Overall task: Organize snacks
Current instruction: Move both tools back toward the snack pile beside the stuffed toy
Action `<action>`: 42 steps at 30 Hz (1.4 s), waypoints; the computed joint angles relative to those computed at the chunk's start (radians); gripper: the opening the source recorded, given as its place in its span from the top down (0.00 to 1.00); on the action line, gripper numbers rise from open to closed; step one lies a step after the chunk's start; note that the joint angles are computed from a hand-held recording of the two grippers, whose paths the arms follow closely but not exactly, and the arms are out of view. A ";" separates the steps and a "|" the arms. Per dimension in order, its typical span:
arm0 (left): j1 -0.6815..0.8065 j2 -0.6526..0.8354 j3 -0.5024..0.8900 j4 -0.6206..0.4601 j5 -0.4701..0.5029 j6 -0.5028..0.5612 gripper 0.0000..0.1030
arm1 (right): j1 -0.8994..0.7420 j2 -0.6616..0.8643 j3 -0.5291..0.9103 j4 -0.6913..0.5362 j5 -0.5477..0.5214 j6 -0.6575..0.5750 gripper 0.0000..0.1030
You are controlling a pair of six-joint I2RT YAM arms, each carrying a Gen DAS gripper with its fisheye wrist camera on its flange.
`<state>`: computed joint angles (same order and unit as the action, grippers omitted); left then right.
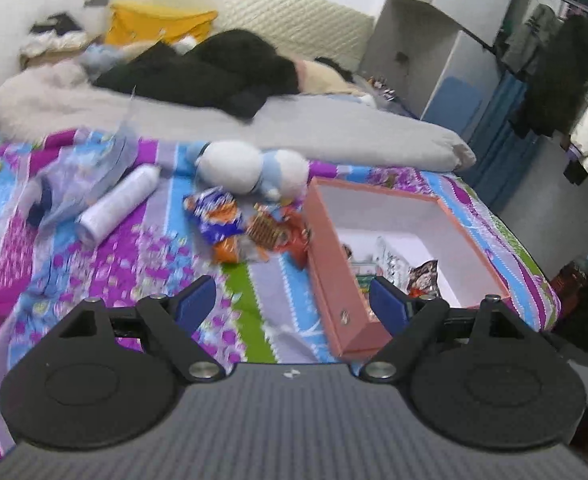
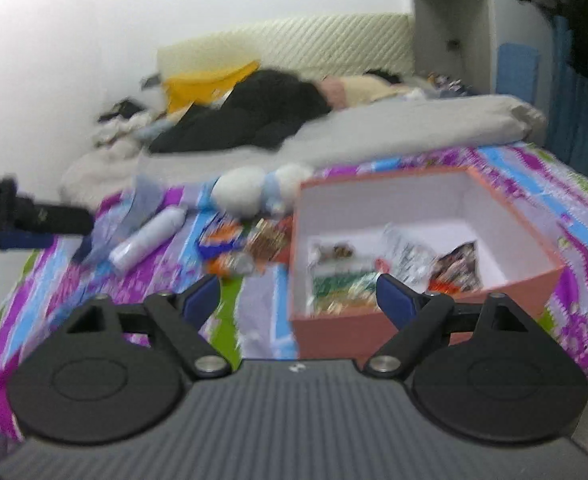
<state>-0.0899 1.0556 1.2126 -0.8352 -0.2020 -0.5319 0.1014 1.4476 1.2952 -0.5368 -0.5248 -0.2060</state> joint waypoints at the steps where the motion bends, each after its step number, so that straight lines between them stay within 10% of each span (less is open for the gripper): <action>1: 0.016 -0.012 -0.017 -0.002 0.015 -0.005 0.16 | 0.010 -0.006 -0.013 -0.005 0.001 -0.011 0.16; 20: 0.315 0.111 -0.121 0.137 0.247 0.060 0.16 | 0.167 0.103 -0.004 0.127 0.132 -0.003 0.17; 42: 0.517 0.684 0.067 0.458 0.450 0.090 0.16 | 0.364 0.454 0.230 0.236 0.305 -0.043 0.25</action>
